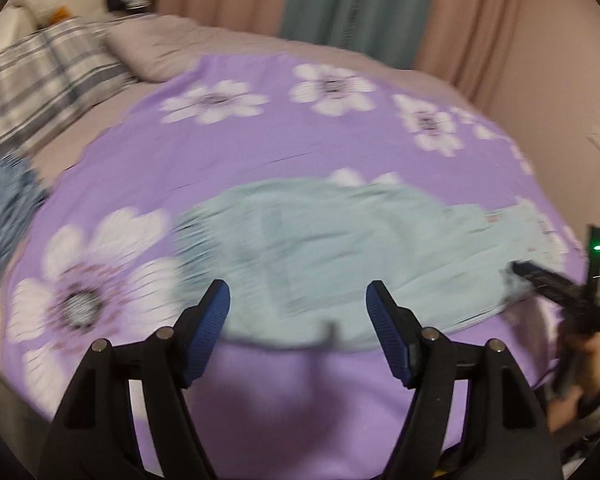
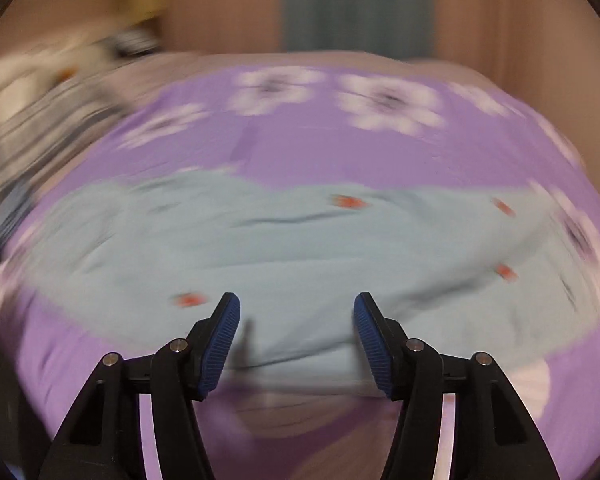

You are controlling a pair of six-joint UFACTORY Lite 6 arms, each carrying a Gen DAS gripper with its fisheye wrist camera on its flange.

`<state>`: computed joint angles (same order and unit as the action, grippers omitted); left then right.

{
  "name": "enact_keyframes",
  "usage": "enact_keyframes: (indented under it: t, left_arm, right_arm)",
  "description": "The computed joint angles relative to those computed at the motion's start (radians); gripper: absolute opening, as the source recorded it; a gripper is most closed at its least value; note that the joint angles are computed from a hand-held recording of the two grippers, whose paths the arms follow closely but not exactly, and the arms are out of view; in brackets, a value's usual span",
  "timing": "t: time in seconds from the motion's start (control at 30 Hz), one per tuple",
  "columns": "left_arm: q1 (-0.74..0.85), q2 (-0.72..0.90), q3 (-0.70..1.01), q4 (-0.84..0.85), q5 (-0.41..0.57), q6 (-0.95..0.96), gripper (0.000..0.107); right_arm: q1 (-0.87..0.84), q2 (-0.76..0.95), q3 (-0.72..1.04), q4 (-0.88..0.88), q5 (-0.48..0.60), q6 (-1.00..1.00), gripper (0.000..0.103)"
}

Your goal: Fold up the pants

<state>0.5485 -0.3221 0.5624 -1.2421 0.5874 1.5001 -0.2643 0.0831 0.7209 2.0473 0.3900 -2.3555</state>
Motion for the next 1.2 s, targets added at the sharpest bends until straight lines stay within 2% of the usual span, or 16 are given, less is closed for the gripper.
enact_keyframes:
  t: [0.17,0.23,0.3,0.47,0.67,0.7,0.73,0.77,0.8,0.83,0.9,0.97,1.07,1.1,1.13,1.2]
  left_arm:
    - [-0.343,0.058,0.057,-0.080,-0.092,-0.075,0.071]
    - [-0.461,0.122,0.089,-0.107,-0.149,-0.075,0.071]
    - [-0.588,0.221,0.148,-0.115,-0.207,-0.103,0.071]
    - [-0.720,0.396,0.264,-0.123,-0.192,-0.142,0.071]
    - [-0.823,0.523,0.338,-0.116,-0.191,-0.122,0.070]
    - [-0.834,0.544,0.354,-0.106,-0.193,-0.129,0.070]
    - [-0.843,0.565,0.369,-0.085,-0.201,-0.150,0.069]
    - [-0.857,0.592,0.394,-0.043,-0.221,-0.196,0.067]
    - [-0.865,0.616,0.414,-0.009,-0.235,-0.231,0.063]
    - [-0.865,0.635,0.432,0.013,-0.240,-0.251,0.061]
    - [-0.853,0.663,0.460,0.027,-0.241,-0.261,0.047]
    - [-0.823,0.691,0.495,0.047,-0.203,-0.298,0.037]
    - [-0.756,0.722,0.530,0.030,-0.121,-0.314,0.033]
    - [-0.738,0.735,0.542,0.024,-0.097,-0.324,0.030]
    - [-0.727,0.742,0.548,0.019,-0.083,-0.327,0.029]
    - [-0.727,0.744,0.547,0.008,-0.080,-0.311,0.029]
  right_arm:
    - [-0.044,0.041,0.044,-0.009,0.005,0.059,0.059]
    - [-0.107,0.040,0.054,-0.118,0.060,0.176,0.059]
    - [-0.220,0.113,0.117,-0.286,0.180,0.378,0.059]
    - [-0.393,0.343,0.331,-0.480,0.355,0.733,0.060]
    - [-0.420,0.570,0.609,-0.517,0.525,0.927,0.058]
    - [-0.413,0.622,0.686,-0.519,0.556,0.981,0.049]
    - [-0.409,0.647,0.731,-0.529,0.564,1.008,0.034]
    - [-0.388,0.668,0.785,-0.547,0.537,1.046,0.024]
    - [-0.349,0.693,0.859,-0.594,0.469,1.102,0.005]
    - [-0.324,0.702,0.903,-0.645,0.425,1.157,0.005]
    - [-0.272,0.714,0.993,-0.764,0.365,1.270,0.004]
    - [-0.202,0.716,1.104,-0.970,0.300,1.439,0.004]
    - [-0.042,0.765,1.258,-1.284,0.184,1.649,0.005]
    - [0.006,0.799,1.327,-1.359,0.173,1.698,0.014]
    - [0.029,0.858,1.428,-1.392,0.203,1.713,0.035]
    - [0.046,0.912,1.544,-1.332,0.296,1.650,0.046]
